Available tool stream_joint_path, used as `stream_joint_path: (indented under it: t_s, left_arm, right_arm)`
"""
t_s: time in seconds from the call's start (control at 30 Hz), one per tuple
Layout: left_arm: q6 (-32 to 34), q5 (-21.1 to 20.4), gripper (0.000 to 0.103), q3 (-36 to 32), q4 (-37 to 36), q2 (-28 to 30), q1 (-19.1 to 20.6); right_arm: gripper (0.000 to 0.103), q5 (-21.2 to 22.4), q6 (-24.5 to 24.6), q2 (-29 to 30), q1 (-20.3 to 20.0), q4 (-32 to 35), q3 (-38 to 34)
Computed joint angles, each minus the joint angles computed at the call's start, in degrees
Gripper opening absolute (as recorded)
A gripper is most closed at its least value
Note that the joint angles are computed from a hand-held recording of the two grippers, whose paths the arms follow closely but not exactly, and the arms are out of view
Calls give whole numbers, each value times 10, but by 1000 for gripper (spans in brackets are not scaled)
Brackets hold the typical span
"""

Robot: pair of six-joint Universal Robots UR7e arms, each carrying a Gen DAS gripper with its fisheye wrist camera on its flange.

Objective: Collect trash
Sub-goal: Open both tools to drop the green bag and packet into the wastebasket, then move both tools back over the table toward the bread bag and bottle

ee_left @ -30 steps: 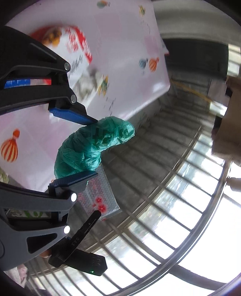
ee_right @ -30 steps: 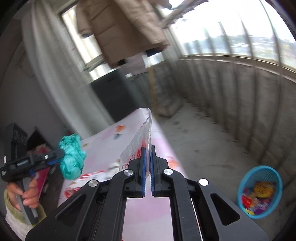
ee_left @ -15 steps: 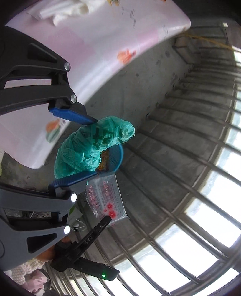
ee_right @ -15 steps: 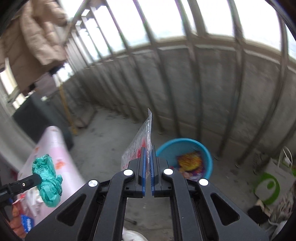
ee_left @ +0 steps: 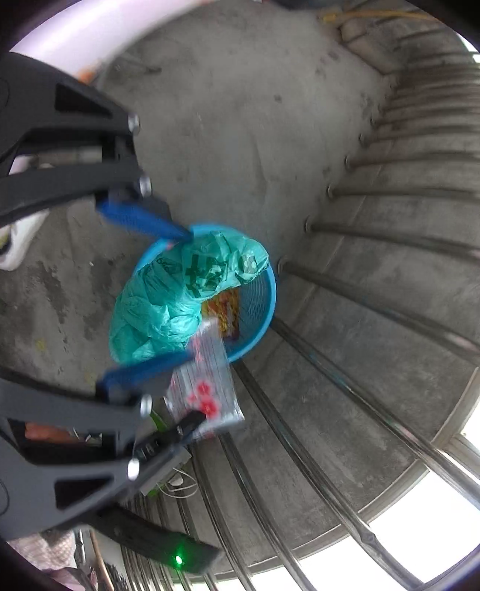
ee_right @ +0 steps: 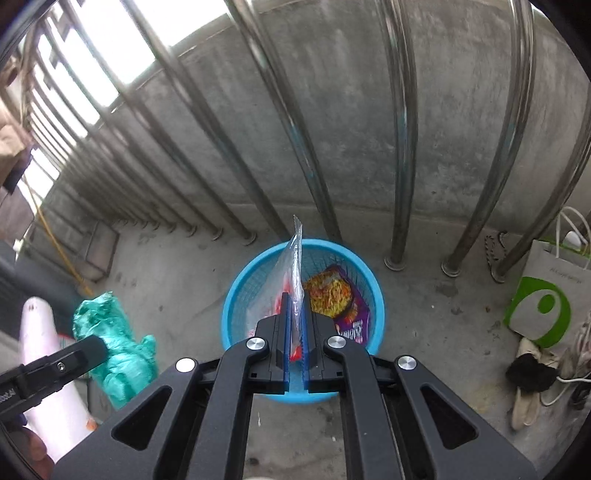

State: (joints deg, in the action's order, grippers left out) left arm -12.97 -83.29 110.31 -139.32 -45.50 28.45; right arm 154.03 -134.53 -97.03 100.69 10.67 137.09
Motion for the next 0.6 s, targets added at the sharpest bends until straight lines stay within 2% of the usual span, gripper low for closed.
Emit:
stream_joint_path:
  t_s: [0.03,0.07,0.1,0.17,0.3,0.37,0.43,0.53,0.6]
  left_arm:
    - [-2,6,75,-1,-6,8,1]
    - [-8,15,75,-3,-16,20,2]
    - [-13,17,76,-3,-20,25,5]
    - [-36,22,76,-6,-18,31,9]
    - [-26,25,78,16,-51,7,9]
    - [-12,29,80,34,-79,-16,3]
    - [-15,6,83,52,-105,-45,5]
    - [-16,4,83,75,-121,-86,0]
    - [-22,25,84,98,-127,-127,-11]
  right_arm:
    - [47,-48,-29,-16,-51,-13,11]
    - [60,-95,-63,-40,-97,-25,23]
    - [60,-137,-85,-57,-138,-34,35]
    - [60,-171,-95,-71,-181,-42,54]
    - [60,-180,-86,-87,-187,-48,69]
    - [60,-175,-69,-93,-175,-39,65]
    - [60,-161,-54,-86,-148,-37,58]
    - [60,-103,-38,-44,-56,-24,23]
    - [60,-84,-40,-19,-16,-15,1]
